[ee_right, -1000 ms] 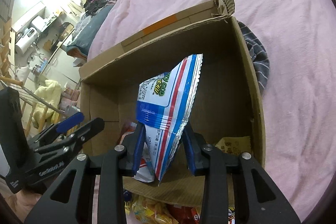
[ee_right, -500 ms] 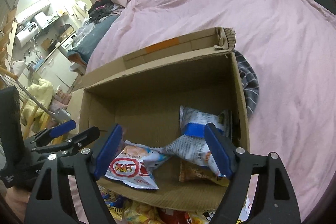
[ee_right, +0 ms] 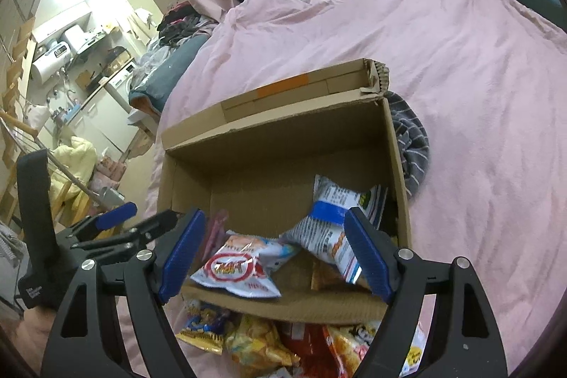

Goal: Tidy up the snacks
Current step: 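Grasp the white wafer bar with the left gripper while the right grasps the Powell's chip bag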

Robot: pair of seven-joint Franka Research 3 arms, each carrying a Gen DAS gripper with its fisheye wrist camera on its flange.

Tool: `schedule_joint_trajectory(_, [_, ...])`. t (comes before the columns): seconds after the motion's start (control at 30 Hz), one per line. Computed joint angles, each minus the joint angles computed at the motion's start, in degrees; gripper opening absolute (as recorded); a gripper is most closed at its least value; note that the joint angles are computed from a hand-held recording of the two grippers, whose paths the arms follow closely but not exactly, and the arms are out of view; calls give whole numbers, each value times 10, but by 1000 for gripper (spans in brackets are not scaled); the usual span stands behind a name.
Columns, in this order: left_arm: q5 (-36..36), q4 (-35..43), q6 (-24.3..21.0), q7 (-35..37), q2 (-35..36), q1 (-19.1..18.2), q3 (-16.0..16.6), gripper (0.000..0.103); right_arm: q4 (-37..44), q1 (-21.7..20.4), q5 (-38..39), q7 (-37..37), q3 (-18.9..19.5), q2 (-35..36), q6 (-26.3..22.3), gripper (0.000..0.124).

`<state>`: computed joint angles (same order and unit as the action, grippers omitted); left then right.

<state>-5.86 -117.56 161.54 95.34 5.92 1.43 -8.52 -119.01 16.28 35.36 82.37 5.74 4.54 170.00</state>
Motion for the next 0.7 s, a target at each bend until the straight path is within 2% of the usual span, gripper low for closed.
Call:
schedule_joint_trajectory(0.17, [-67, -44, 25, 55, -41, 4, -2, 87, -23, 7, -43, 36, -6, -18, 11, 83])
schedule_joint_trajectory(0.33, [-81, -81, 38, 69, -74, -10, 17, 87, -54, 11, -50, 54, -6, -40, 21, 83])
schedule_joint_trajectory(0.37, [-92, -87, 36, 75, -80, -13, 21, 87, -64, 11, -77, 81, -8, -47, 24, 83])
schedule_joint_trajectory(0.5, [-138, -110, 35, 105, -103, -27, 38, 87, -89, 12, -82, 98, -9, -67, 23, 83])
schedule_joint_trajectory(0.6, [-128, -133, 43, 91, -121, -32, 45, 87, -107, 12, -94, 116, -9, -83, 20, 83])
schedule_joint_trajectory(0.7, [-83, -153, 43, 45, -136, -29, 46, 87, -127, 16, -81, 120, -11, -100, 22, 95])
